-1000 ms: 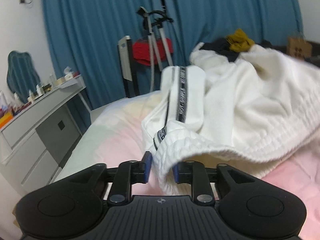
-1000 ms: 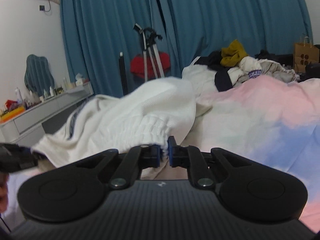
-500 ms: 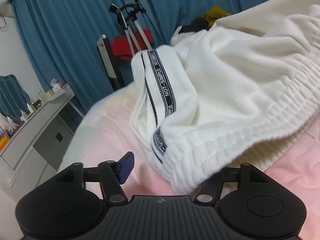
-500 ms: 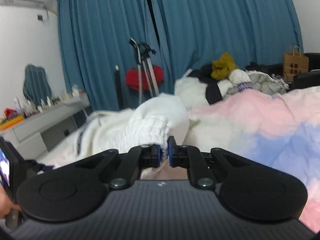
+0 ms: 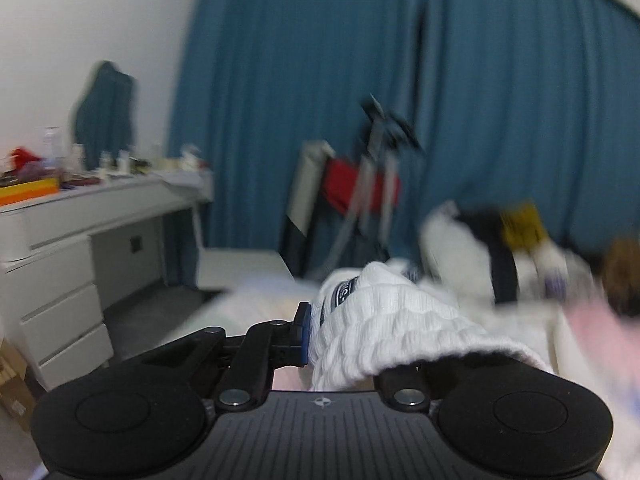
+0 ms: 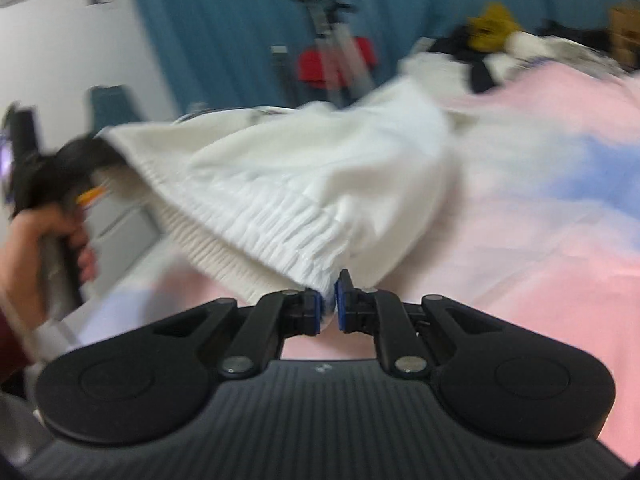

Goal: Fold clothes

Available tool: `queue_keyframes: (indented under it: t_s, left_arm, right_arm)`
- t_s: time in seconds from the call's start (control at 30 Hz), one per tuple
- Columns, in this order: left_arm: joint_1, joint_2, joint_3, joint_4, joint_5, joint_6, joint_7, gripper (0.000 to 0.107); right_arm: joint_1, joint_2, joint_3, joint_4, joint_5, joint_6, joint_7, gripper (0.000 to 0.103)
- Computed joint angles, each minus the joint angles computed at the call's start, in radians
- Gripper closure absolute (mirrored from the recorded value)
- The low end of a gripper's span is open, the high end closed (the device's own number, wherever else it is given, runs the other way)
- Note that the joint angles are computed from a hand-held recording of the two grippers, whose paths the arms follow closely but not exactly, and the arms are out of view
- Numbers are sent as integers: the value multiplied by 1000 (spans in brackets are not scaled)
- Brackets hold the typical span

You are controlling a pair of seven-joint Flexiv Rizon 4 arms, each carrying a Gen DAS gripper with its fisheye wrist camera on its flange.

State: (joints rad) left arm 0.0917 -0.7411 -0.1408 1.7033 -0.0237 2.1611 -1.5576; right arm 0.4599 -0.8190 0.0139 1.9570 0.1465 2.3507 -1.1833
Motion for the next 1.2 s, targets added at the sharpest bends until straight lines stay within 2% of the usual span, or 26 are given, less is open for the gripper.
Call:
queue_keyframes:
  t_s: [0.07, 0.1, 0.2, 0.27, 0.43, 0.5, 0.6, 0.67, 0.8, 0.9, 0.93, 0.97, 1.0, 1.03, 1.07, 1.1, 1.2]
  left_arm:
    - [56, 20, -37, -4, 0, 4, -61, 93]
    - [65, 29, -31, -6, -22, 12, -85, 93]
    - [27, 28, 54, -42, -119, 41, -80, 93]
    - [-14, 6, 112, -72, -210, 36, -43, 93]
    - [-84, -58, 217, -128, -416, -98, 76, 93]
    - [-85, -83, 231, -151, -461, -167, 103, 93]
    - [-87, -110, 254, -165, -500, -253, 107, 93]
    - [-52, -104, 219, -157, -487, -294, 88, 93]
    - [38, -92, 139, -148, -401, -309, 67, 92]
    - [90, -67, 101, -107, -345, -308, 59, 89]
    - [109, -48, 85, -77, -332, -305, 47, 84]
    - [130, -30, 68, -49, -320, -302, 35, 80]
    - [143, -15, 60, -29, -316, -303, 20, 77]
    - [150, 6, 59, -1, -316, -304, 1, 70]
    - [152, 22, 65, 21, -319, -305, -17, 58]
    - [163, 41, 58, 47, -312, -297, -34, 53]
    - [177, 94, 58, 106, -292, -293, -71, 49]
  right_arm:
    - [-12, -1, 42, -9, -74, 33, 5, 92]
    - [-23, -6, 65, -17, -124, 48, 12, 92]
    - [-62, -43, 124, -63, -320, 46, 50, 91]
    - [-67, -86, 137, -120, -419, 5, 74, 90]
    - [-95, -211, 175, -289, -609, -142, 174, 89]
    - [-93, -250, 177, -332, -633, -168, 196, 89]
    - [-78, -261, 155, -336, -632, -144, 180, 88]
    - [-88, -246, 152, -324, -647, -144, 178, 87]
    - [-41, -217, 109, -294, -578, -125, 132, 85]
    - [-10, -234, 86, -318, -534, -122, 93, 74]
    - [3, -236, 78, -324, -518, -123, 80, 60]
    - [15, -242, 72, -335, -502, -127, 69, 38]
    - [29, -243, 67, -340, -481, -126, 58, 26]
    - [39, -243, 65, -342, -464, -117, 48, 14]
    - [45, -243, 66, -345, -452, -104, 38, 16]
    - [54, -240, 65, -353, -443, -109, 32, 16]
    - [74, -214, 49, -337, -382, -113, 16, 16]
